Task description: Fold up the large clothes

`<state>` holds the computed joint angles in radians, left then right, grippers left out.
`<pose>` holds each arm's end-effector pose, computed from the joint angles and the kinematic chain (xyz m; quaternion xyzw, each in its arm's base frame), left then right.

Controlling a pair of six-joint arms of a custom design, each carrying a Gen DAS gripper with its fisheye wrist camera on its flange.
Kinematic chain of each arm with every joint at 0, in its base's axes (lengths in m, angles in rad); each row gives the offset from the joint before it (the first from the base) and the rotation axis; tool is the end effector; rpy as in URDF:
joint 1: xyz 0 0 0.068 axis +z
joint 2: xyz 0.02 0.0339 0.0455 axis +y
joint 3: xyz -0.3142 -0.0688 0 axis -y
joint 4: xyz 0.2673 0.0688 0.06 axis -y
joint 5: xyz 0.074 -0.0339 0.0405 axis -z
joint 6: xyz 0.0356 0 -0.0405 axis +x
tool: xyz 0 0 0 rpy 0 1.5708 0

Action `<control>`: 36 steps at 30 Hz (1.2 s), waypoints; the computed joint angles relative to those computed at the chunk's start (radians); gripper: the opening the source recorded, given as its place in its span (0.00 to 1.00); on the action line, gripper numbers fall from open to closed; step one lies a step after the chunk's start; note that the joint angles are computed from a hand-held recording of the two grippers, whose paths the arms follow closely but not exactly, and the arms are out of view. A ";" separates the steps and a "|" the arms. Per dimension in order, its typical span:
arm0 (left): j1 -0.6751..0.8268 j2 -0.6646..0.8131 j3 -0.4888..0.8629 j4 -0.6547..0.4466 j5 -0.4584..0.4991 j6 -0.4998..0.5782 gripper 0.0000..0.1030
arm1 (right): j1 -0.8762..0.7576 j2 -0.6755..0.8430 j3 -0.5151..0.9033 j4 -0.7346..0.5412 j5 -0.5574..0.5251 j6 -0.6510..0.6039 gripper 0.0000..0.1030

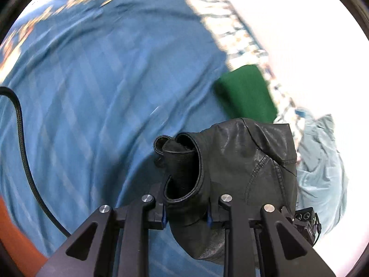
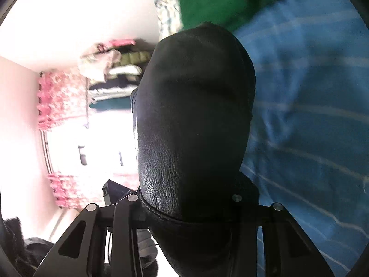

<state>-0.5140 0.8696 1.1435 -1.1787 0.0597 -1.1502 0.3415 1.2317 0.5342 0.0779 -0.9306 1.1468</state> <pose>0.1087 -0.0638 0.3975 -0.2862 0.9003 -0.2606 0.1991 0.2132 0.1061 0.2288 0.1223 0.8115 0.5706 0.0308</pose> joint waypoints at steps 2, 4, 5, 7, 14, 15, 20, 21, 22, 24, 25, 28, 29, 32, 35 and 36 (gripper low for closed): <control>0.152 0.106 0.072 0.061 0.100 0.151 0.19 | -0.029 0.066 0.104 0.000 0.010 0.007 0.40; 0.236 0.225 0.152 0.132 0.164 0.234 0.19 | -0.057 0.138 0.198 0.004 0.013 -0.001 0.40; 0.264 0.297 0.200 0.176 0.187 0.268 0.19 | -0.084 0.200 0.265 0.021 0.008 -0.002 0.40; 0.295 0.422 0.284 0.252 0.215 0.318 0.19 | -0.126 0.310 0.374 0.049 -0.003 -0.009 0.40; 0.321 0.882 0.545 0.521 0.270 0.385 0.19 | -0.252 0.799 0.820 0.102 -0.090 -0.031 0.40; 0.324 0.931 0.569 0.537 0.283 0.390 0.19 | -0.266 0.872 0.891 0.076 -0.097 -0.051 0.40; 0.312 1.147 0.600 0.605 0.331 0.400 0.19 | -0.318 1.140 1.141 -0.109 -0.129 -0.154 0.40; 0.303 1.160 0.602 0.602 0.328 0.408 0.20 | -0.326 1.159 1.147 -0.129 -0.130 -0.174 0.40; 0.299 1.171 0.586 0.615 0.329 0.435 0.25 | -0.332 1.175 1.141 -0.123 -0.130 -0.184 0.40; 0.296 1.164 0.566 0.634 0.337 0.459 0.28 | -0.333 1.183 1.102 -0.051 -0.129 -0.150 0.42; 0.297 1.162 0.567 0.620 0.337 0.483 0.30 | -0.330 1.179 1.094 -0.059 -0.122 -0.153 0.43; 0.298 1.173 0.618 0.539 0.322 0.538 0.43 | -0.304 1.156 1.163 -0.302 -0.020 -0.307 0.56; 0.289 1.184 0.667 0.469 0.267 0.569 0.52 | -0.328 1.141 1.173 -0.396 0.005 -0.372 0.63; 0.253 1.192 0.770 0.334 0.071 0.667 0.80 | -0.290 1.080 1.232 -0.621 0.239 -0.484 0.74; 0.202 1.189 0.846 0.236 -0.102 0.779 0.91 | -0.187 1.000 1.273 -0.817 0.609 -0.541 0.87; 0.186 1.180 0.855 0.217 -0.138 0.808 0.91 | -0.138 0.983 1.297 -0.897 0.761 -0.561 0.88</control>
